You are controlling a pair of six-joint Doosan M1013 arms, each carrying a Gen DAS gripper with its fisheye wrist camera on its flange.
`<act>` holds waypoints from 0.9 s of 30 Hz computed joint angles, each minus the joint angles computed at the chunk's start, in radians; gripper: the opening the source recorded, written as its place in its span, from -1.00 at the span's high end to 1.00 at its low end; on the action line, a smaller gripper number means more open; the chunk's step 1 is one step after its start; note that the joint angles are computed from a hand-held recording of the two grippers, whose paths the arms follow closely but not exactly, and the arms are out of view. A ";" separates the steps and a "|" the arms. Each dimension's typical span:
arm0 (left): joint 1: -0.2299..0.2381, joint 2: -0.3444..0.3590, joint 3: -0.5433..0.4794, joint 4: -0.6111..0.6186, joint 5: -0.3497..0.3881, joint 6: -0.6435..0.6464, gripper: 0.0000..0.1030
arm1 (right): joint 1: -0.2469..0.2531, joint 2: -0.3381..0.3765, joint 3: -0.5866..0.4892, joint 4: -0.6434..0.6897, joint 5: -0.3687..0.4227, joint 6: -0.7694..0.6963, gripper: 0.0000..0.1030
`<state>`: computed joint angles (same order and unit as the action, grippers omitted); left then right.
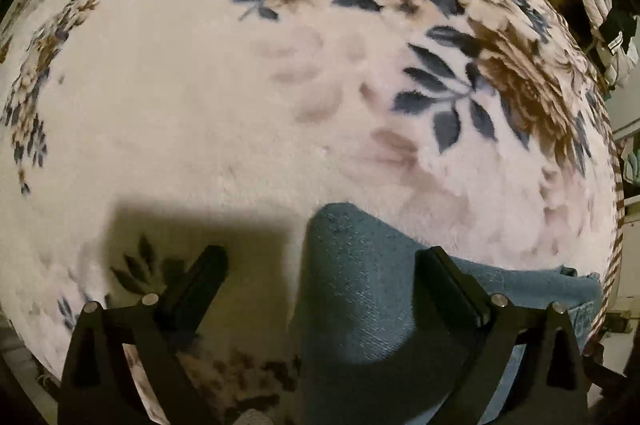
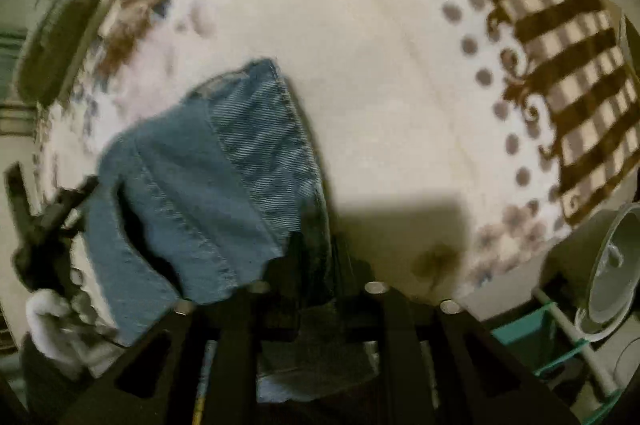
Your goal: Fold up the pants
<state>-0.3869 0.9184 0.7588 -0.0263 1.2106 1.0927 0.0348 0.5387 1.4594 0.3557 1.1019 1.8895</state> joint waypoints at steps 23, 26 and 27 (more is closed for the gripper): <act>-0.040 -0.189 0.320 -0.032 -0.074 0.017 -0.98 | -0.063 -0.138 0.259 0.300 -0.088 -0.041 0.52; -0.047 -0.174 0.295 -0.014 -0.060 0.009 -0.97 | -0.069 -0.128 0.261 0.342 -0.099 -0.058 0.42; -0.046 -0.175 0.295 -0.020 -0.061 0.005 -0.97 | -0.073 -0.128 0.263 0.360 -0.105 -0.068 0.23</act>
<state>-0.4324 0.7437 1.0536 -0.0466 1.1500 1.0974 -0.0377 0.4110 1.7220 0.7152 0.9970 1.8212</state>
